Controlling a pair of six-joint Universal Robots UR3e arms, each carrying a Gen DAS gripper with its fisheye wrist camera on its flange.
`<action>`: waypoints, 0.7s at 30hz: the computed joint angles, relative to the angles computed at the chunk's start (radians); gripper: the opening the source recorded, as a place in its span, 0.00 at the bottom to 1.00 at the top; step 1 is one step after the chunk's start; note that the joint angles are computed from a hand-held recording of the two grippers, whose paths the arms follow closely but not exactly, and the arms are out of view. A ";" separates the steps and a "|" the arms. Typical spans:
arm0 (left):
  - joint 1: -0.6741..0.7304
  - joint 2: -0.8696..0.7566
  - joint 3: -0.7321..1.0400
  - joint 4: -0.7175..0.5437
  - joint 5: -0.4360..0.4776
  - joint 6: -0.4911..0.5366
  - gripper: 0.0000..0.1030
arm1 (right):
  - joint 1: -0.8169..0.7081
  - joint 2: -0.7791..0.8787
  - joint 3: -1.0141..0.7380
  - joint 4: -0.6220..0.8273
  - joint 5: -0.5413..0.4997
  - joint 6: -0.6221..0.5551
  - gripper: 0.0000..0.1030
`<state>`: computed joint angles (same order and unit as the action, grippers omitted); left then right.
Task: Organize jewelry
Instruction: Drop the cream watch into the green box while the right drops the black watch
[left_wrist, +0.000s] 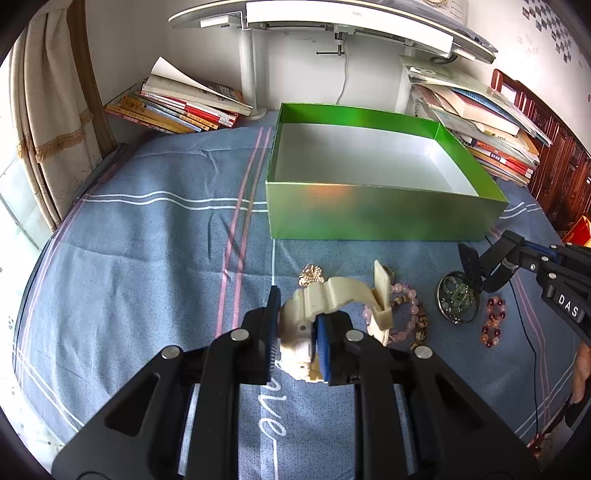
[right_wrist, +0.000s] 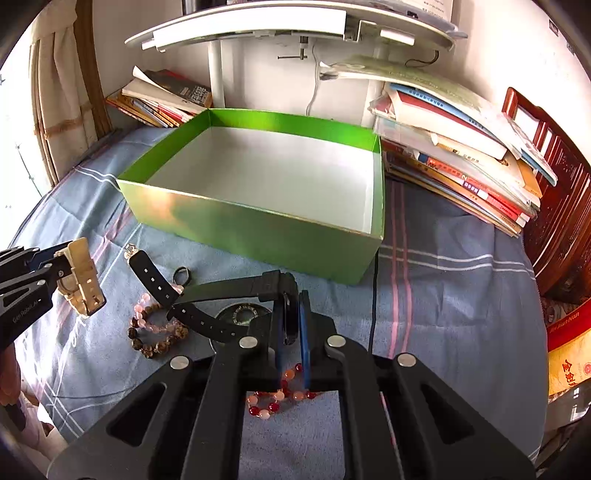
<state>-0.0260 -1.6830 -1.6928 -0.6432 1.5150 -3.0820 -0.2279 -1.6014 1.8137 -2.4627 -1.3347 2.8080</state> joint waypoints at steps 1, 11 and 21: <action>0.006 0.003 0.013 -0.002 -0.016 0.003 0.17 | -0.010 -0.012 -0.001 -0.012 0.016 0.004 0.08; -0.030 -0.286 0.579 -0.108 -0.002 -0.005 0.17 | -0.013 0.135 -0.257 -0.193 0.008 0.195 0.08; -0.056 -0.783 1.298 -0.510 0.027 -0.049 0.18 | 0.087 0.481 -0.516 -0.116 -0.158 0.198 0.10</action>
